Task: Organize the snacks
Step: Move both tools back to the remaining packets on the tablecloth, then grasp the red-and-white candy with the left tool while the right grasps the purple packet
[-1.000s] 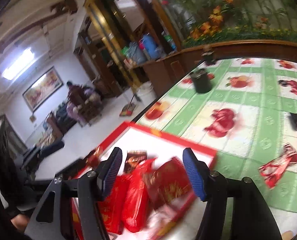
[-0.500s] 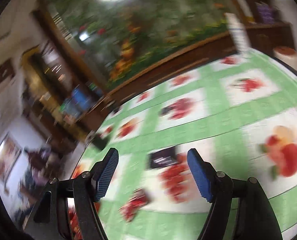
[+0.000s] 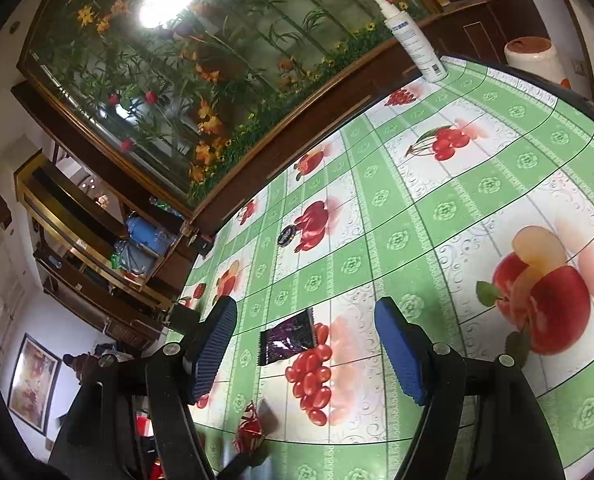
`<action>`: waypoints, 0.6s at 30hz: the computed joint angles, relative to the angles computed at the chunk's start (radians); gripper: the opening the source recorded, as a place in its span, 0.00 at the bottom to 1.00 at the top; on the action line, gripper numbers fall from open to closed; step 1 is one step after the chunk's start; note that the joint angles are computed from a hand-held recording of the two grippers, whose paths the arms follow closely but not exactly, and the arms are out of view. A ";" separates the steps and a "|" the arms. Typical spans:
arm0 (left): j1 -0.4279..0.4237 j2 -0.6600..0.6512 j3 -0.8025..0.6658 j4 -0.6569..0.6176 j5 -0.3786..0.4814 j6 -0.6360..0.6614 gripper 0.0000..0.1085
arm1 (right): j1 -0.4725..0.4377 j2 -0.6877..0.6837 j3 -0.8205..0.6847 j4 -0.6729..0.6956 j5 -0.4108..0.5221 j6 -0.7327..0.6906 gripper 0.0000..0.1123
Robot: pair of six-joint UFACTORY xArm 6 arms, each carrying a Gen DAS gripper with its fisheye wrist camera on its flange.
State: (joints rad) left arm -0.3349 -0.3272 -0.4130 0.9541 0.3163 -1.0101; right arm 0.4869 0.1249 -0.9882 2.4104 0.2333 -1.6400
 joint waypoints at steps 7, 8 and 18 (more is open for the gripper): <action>0.086 0.071 0.014 -0.125 -0.209 0.075 0.46 | 0.022 0.071 -0.047 -0.128 0.012 0.124 0.66; 0.081 0.062 0.013 -0.117 -0.190 0.076 0.31 | 0.023 0.085 -0.054 -0.159 0.023 0.155 0.66; -0.064 -0.252 0.280 -0.552 -0.156 0.435 0.22 | 0.081 0.261 -0.254 -0.331 -0.028 0.276 0.66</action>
State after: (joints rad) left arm -0.3989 -0.5792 -0.1326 0.4018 0.1604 -0.5756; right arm 0.5678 0.3859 -1.2420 2.0794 0.2051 -1.3645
